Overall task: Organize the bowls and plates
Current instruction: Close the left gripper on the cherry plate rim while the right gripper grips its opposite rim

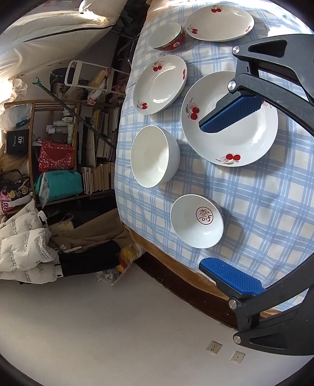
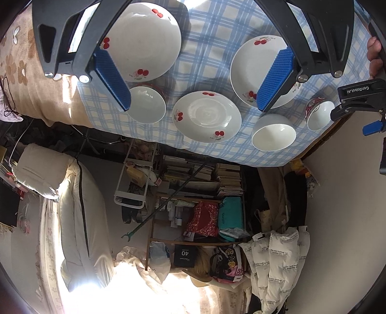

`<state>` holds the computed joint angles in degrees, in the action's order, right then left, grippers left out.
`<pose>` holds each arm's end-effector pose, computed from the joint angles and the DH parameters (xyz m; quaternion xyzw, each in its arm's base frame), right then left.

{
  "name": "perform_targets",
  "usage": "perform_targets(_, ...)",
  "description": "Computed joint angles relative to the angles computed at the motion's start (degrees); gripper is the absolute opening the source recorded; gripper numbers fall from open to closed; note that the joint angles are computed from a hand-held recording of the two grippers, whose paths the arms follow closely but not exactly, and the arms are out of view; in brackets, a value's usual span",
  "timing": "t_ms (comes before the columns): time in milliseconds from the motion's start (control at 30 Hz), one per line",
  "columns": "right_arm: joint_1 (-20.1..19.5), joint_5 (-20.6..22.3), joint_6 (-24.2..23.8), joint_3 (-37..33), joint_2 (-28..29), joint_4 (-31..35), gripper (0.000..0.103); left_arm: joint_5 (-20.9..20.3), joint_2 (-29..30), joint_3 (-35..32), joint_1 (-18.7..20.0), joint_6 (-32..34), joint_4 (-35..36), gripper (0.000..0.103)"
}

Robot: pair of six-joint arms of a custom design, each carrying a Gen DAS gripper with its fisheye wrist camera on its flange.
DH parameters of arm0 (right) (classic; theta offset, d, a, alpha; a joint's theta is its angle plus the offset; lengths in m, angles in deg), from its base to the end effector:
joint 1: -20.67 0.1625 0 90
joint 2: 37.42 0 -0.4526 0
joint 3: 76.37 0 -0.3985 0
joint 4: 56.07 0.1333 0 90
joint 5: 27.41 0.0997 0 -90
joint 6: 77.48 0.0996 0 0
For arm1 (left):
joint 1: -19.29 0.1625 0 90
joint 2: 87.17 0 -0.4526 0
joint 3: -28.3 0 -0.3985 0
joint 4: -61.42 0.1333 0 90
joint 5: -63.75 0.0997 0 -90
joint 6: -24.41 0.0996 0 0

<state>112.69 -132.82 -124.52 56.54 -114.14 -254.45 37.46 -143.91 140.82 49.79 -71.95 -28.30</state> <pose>0.1231 -0.4586 0.2918 0.3158 -0.8341 0.3566 0.2781 -0.3104 -0.4412 0.1041 -0.0017 0.7897 -0.3721 0.4877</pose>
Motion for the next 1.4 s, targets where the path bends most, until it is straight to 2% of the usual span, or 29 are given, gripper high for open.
perform_targets(333, 1.48, -2.44, -0.14, -3.36, 4.69, 3.67, 0.103, -1.03, 1.61, -1.02, 3.12, 5.34, -5.39, 0.102)
perform_targets(667, 1.85, -2.70, 4.80, -7.59, 9.54, 11.06, 0.103, -5.27, 2.66, -0.23, 6.71, 15.01, -16.78, 0.102)
perform_targets(767, 1.69, -3.76, 5.77, -8.71, 11.33, 12.51, 0.103, -6.84, 3.94, -1.49, 8.01, 14.20, -14.30, 0.102)
perform_targets(1067, 0.39, -7.65, 3.05, -9.88, 16.59, 11.84, 0.101, -10.19, 5.72, -0.73, 11.45, 18.96, -20.85, 0.102)
perform_targets(1400, -0.54, -9.41, 3.11, -11.86, 19.77, 13.28, 0.101, -13.77, 7.08, -1.33, 13.73, 21.40, -23.74, 0.102)
